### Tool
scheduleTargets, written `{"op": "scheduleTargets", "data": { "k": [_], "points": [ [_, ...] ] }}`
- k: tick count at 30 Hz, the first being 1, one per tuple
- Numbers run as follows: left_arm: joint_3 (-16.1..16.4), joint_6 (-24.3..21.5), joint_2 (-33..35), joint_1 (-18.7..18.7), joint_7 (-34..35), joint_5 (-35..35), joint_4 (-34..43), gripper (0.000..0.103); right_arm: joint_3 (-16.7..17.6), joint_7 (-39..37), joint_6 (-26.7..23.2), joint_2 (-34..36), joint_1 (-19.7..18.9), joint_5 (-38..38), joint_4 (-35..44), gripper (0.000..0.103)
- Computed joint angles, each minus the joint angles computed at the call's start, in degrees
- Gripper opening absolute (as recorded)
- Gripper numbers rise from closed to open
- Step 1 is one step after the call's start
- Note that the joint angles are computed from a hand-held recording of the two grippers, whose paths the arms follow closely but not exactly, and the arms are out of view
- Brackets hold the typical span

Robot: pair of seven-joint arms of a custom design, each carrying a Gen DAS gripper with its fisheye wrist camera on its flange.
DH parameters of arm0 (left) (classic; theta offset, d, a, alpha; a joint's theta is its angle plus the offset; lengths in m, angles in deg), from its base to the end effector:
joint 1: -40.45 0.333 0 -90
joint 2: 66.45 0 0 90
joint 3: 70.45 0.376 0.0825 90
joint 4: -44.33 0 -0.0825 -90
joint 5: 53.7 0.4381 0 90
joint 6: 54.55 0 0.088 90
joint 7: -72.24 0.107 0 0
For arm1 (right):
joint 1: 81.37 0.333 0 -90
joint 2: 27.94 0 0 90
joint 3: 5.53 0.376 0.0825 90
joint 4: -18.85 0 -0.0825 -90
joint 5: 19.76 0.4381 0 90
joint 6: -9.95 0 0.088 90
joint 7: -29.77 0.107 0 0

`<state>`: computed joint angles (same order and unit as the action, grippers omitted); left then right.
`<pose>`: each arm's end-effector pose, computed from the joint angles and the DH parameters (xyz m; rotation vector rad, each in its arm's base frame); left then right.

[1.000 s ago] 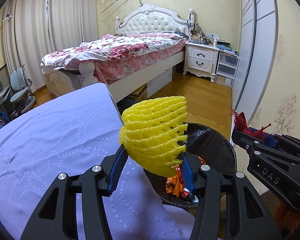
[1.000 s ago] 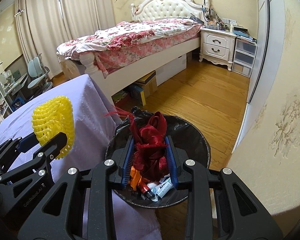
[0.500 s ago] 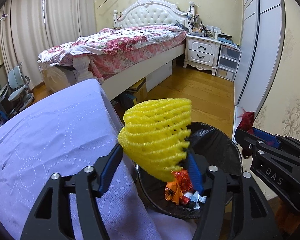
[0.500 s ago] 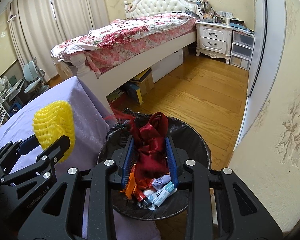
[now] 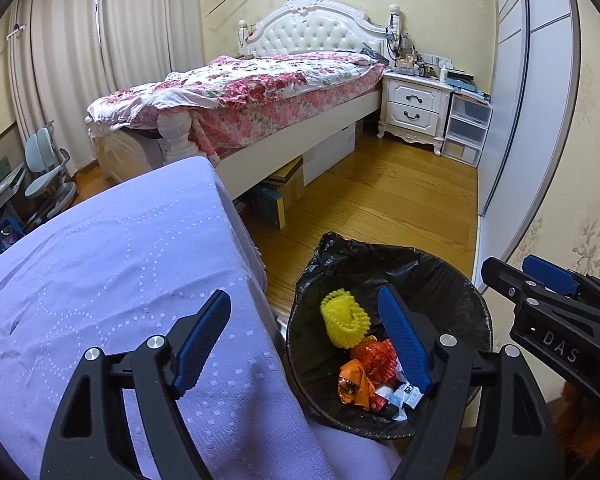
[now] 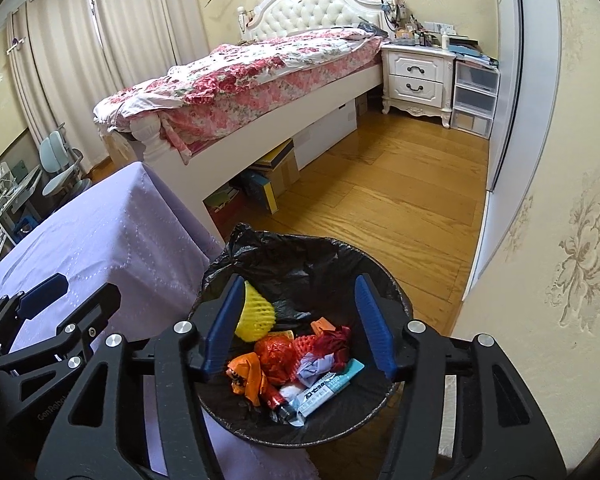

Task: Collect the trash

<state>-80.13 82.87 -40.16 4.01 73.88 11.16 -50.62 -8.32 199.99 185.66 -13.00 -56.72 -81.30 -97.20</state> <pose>0.5548 -0.5399 0.4061 -1.7132 1.7032 -0.7050 0.5966 0.3170 0.4036 -1.7083 1.6532 -0.5157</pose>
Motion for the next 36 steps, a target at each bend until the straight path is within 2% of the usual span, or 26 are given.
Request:
{"op": "scheduleTargets", "data": {
  "k": [10,12,18,27,36],
  "points": [
    [-0.16,-1.85,-1.09,-0.26,-1.56,0.8,-0.73,0.08,-0.35,4.66,-2.03,-1.11,0.62,-4.96,-0.06,0.073],
    [-0.2,-2.2,-1.48,-0.31,-2.02,1.2,-1.11,0.081,-0.09,5.79,-2.42,-1.38,0.43,-6.06,-0.12,0.078],
    [-0.72,-3.02,-2.71,-0.06,-3.25,1.71,-2.45,0.083,1.27,7.56,-3.7,-2.54,-0.59,-7.51,-0.95,0.084],
    [-1.85,-3.63,-5.7,0.8,-6.1,1.99,-5.97,0.084,2.83,10.05,-5.22,-4.77,-0.9,-10.4,-2.58,0.085],
    [-3.55,-6.46,-10.38,1.3,-10.21,4.68,-10.77,0.085,5.2,14.52,-6.5,-8.37,-1.33,-15.67,-4.8,0.086]
  ]
}}
